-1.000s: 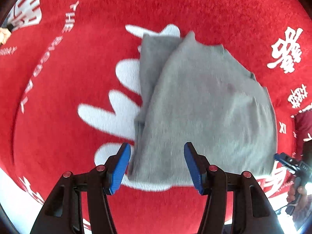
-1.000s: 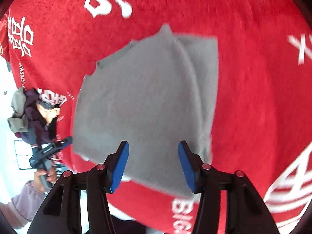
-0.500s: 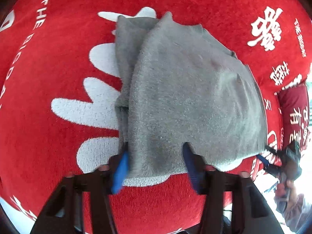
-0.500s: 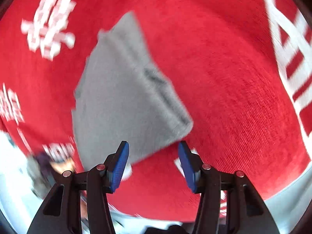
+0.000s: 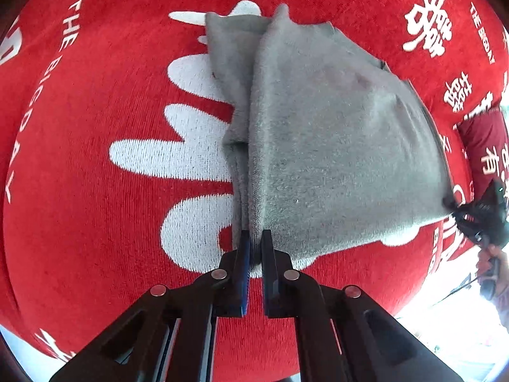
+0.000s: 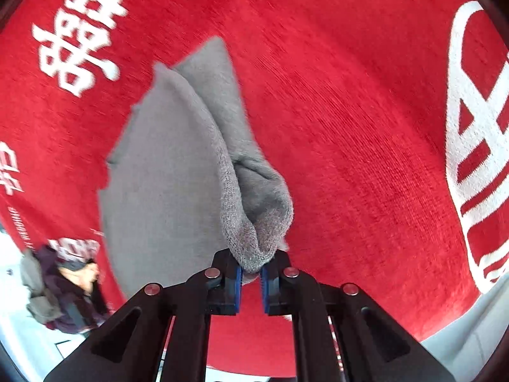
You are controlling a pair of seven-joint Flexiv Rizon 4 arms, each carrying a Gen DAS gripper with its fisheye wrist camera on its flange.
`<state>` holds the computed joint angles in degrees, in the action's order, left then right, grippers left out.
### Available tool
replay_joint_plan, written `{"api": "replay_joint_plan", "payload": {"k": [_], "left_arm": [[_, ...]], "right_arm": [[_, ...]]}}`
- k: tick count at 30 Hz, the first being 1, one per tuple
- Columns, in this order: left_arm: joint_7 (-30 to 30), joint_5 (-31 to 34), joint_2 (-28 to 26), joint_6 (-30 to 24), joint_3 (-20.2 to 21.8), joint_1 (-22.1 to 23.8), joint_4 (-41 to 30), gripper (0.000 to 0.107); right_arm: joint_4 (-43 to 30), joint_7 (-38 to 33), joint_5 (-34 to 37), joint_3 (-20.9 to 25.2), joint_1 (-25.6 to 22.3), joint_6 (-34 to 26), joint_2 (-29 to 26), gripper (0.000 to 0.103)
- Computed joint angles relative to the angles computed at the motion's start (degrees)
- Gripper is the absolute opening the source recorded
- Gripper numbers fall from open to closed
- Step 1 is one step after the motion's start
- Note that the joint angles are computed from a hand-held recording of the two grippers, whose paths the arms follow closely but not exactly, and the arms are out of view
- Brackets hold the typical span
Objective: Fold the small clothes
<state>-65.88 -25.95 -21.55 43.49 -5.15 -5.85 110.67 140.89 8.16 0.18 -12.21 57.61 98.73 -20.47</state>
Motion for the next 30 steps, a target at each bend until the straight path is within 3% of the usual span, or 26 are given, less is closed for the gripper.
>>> {"api": "replay_joint_plan", "payload": {"k": [1,4,5,6,8,12,23,27,30], "left_arm": [[-0.2,-0.5,0.1,0.4,-0.1,0.1,0.3,0.007],[-1.2,-0.6,0.9,1.1,0.3,0.0,0.9,0.010],[-2.8,1.1,1.0,1.0,1.0,-0.5,0.6,0.020],[-4.3,2.7,1.1,0.9,1.5,-0.9,0.4,0.040],[-7.5,6.2,1.7,1.5,2.6,-1.7,0.4,0.052],[-9.3,7.6,2.6,2.0,2.6,-1.3,1.0,0.058],[-13.6,10.7,2.7,3.0,2.7,-1.6,1.4,0.059],[-14.7,11.1,3.0,2.6,2.8,-1.5,1.6,0.059],[-14.7,11.9,2.9,1.0,2.8,-1.5,1.1,0.059]], "right_arm": [[-0.7,-0.9,-0.1,1.8,-1.9,-1.0,-0.6,0.010],[-0.6,-1.4,-3.1,1.0,-1.7,-4.0,0.7,0.010],[-0.9,-1.5,-4.3,1.9,-2.9,-5.2,1.1,0.011],[-1.3,-1.9,-5.2,3.5,-4.6,-6.6,1.5,0.011],[-2.3,-1.9,-6.3,6.1,-7.5,-8.7,1.7,0.011],[-3.7,-0.2,-8.4,8.8,-10.8,-11.3,1.5,0.011],[-6.7,3.9,-15.5,14.4,-17.5,-16.0,0.7,0.013],[-9.3,2.4,-16.4,19.0,-21.6,-21.7,0.7,0.018],[-12.0,-0.1,-14.9,23.0,-24.2,-27.9,0.9,0.028]]}}
